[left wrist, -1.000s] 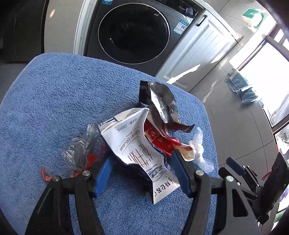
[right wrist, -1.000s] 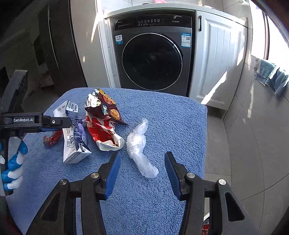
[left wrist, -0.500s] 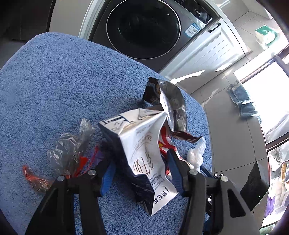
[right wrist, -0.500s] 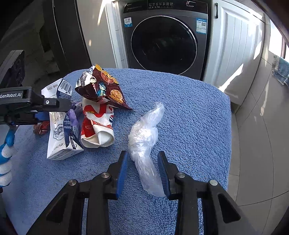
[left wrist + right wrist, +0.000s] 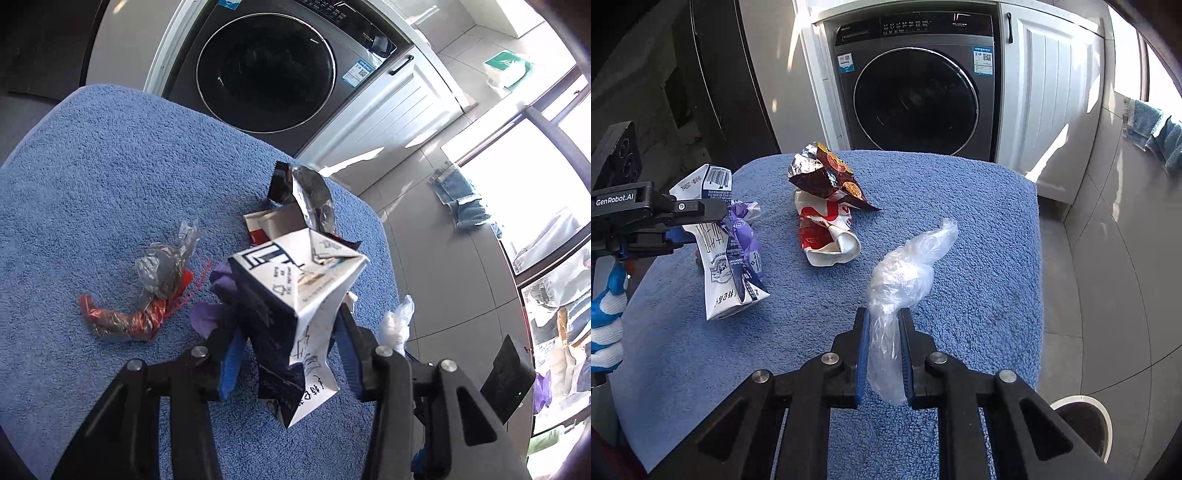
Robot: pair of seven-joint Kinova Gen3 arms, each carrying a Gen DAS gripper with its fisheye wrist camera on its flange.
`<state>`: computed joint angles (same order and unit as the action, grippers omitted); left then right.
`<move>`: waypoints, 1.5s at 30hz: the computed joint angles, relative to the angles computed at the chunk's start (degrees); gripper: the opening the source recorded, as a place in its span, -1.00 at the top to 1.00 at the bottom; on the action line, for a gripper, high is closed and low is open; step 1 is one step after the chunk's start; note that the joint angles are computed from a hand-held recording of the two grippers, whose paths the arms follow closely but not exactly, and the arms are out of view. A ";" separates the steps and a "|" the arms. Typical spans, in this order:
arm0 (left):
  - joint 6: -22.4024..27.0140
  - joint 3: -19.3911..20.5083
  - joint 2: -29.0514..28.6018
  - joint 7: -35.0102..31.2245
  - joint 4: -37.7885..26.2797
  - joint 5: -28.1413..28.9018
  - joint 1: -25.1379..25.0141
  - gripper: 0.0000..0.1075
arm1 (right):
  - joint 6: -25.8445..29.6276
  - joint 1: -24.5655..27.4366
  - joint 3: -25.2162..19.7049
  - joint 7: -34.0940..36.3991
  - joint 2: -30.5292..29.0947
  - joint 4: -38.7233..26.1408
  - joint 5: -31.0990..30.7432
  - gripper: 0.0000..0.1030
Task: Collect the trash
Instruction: 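Grasp the white milk carton with the left tool while the right grasps the clear plastic bag, then carry the carton and clear bag over the bin and open both tools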
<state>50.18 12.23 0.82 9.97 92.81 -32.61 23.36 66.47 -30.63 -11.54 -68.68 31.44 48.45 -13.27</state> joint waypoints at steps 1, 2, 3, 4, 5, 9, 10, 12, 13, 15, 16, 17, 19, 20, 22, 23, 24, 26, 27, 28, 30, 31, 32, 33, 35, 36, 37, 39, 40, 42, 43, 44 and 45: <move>0.37 0.40 -0.60 0.52 0.26 -0.49 0.44 0.19 | -0.73 0.35 -0.17 0.13 -1.15 1.61 -0.30 0.71; 1.08 0.95 -1.04 1.04 0.26 -1.12 0.84 0.19 | -1.12 0.52 -0.28 0.18 -2.03 2.62 -0.47 0.71; 1.88 1.56 -1.46 1.54 0.25 -1.81 1.23 0.19 | -1.63 0.68 -0.40 0.29 -3.01 3.86 -0.61 0.71; 2.85 2.23 -1.64 2.00 -0.13 -2.59 1.61 0.19 | -1.86 0.53 -0.42 0.16 -3.64 4.36 -0.55 0.71; 3.94 2.92 -1.85 2.57 -0.49 -3.44 2.06 0.19 | -1.99 0.46 -0.48 0.09 -4.20 4.67 -0.55 0.71; 7.54 5.26 -2.72 4.67 -1.62 -6.49 3.76 0.19 | -3.67 1.21 -0.92 0.63 -7.42 8.24 -1.30 0.72; 8.07 5.78 -3.02 5.18 -1.77 -7.17 4.14 0.19 | -4.11 1.45 -1.01 0.72 -8.07 8.96 -1.58 0.72; 8.79 6.87 -3.40 5.96 -2.16 -8.87 4.85 0.19 | -5.05 1.84 -1.18 0.79 -9.61 10.59 -2.10 0.71; 8.22 7.32 -3.74 6.02 -2.08 -9.79 5.17 0.19 | -5.43 2.17 -1.27 1.01 -10.43 11.47 -2.40 0.71; 8.05 8.73 -4.37 5.86 -1.97 -12.06 5.93 0.19 | -6.24 2.62 -1.30 1.33 -12.03 13.11 -2.72 0.72; 8.97 9.64 -4.42 5.56 -2.22 -13.31 6.41 0.19 | -6.52 2.89 -1.32 1.61 -12.68 13.76 -2.90 0.72; 9.80 10.28 -4.39 5.08 -2.52 -13.98 6.87 0.19 | -6.82 3.20 -1.35 1.96 -13.39 14.57 -3.11 0.72; 9.88 10.70 -4.86 4.14 -2.38 -13.76 7.50 0.19 | -7.09 3.69 -1.35 2.50 -14.54 16.05 -3.45 0.71; 10.06 10.85 -4.96 3.27 -2.37 -13.16 7.70 0.19 | -7.22 3.82 -1.29 2.58 -14.99 16.77 -3.49 0.71; 12.58 11.24 -3.94 0.40 -3.81 -11.23 8.29 0.19 | -7.58 4.23 -1.24 2.74 -15.72 18.25 -3.95 0.71; 14.07 11.16 -3.36 -1.17 -4.52 -9.86 8.71 0.19 | -7.64 4.47 -1.25 2.80 -15.97 18.85 -4.30 0.71; 14.83 10.74 -3.09 -2.74 -4.76 -8.13 9.06 0.19 | -7.66 4.78 -1.26 2.94 -16.17 19.50 -4.74 0.71; 15.58 9.93 -2.95 -5.37 -4.31 -4.72 9.63 0.19 | -7.83 5.00 -1.21 3.05 -16.54 20.69 -5.00 0.71; 16.20 9.56 -2.62 -6.60 -4.41 -3.19 9.74 0.19 | -7.83 5.13 -1.21 3.13 -16.61 21.08 -5.21 0.71; 16.83 9.10 -2.20 -7.79 -4.67 -1.60 9.77 0.18 | -7.77 5.31 -1.22 3.24 -16.61 21.34 -5.50 0.71; 17.12 8.19 -1.65 -9.46 -4.37 1.16 9.81 0.18 | -7.80 5.64 -1.26 3.49 -16.70 21.92 -6.10 0.71; 16.97 7.80 -1.49 -9.75 -3.99 1.94 9.93 0.18 | -8.02 5.78 -1.28 3.68 -16.84 22.39 -6.35 0.71; 16.23 7.72 -1.84 -9.11 -2.89 1.80 10.07 0.17 | -8.04 5.83 -1.29 3.79 -16.82 22.51 -6.49 0.71; 16.00 7.62 -1.87 -8.90 -2.65 1.65 10.11 0.17 | -8.03 5.90 -1.30 3.91 -16.80 22.60 -6.63 0.71; 16.52 7.48 -1.50 -9.10 -2.99 1.85 10.16 0.14 | -8.08 6.07 -1.32 4.14 -16.84 22.94 -6.99 0.71; 17.08 7.46 -1.21 -9.15 -3.24 1.74 10.28 0.13 | -8.12 6.25 -1.34 4.32 -16.91 23.19 -7.28 0.71; 17.76 7.52 -0.84 -9.14 -3.64 1.55 10.55 0.12 | -8.21 6.35 -1.35 4.42 -16.94 23.37 -7.52 0.71; 18.46 7.42 -0.31 -9.75 -4.16 1.50 11.17 0.12 | -8.52 6.79 -1.39 4.93 -17.12 24.04 -8.25 0.71; 18.79 7.39 0.04 -10.10 -4.52 1.53 11.53 0.11 | -8.61 7.05 -1.40 5.20 -17.21 24.37 -8.67 0.72; 19.83 7.27 1.00 -10.64 -5.36 1.40 12.39 0.08 | -8.60 7.51 -1.35 5.62 -17.19 24.78 -9.34 0.71; 20.16 7.12 1.38 -10.69 -5.61 1.15 12.88 0.07 | -8.55 7.78 -1.33 5.94 -17.11 24.93 -9.67 0.71; 19.97 6.84 1.55 -10.96 -5.70 1.27 13.21 0.07 | -8.50 7.89 -1.30 6.05 -16.95 24.94 -9.84 0.71; 19.91 6.60 1.85 -11.35 -5.98 1.38 13.50 0.07 | -8.50 8.04 -1.28 6.21 -16.86 25.02 -10.04 0.71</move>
<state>70.10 18.83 2.67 -1.38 86.83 -31.22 36.85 57.97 -22.59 -12.82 -62.46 14.58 73.47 -23.31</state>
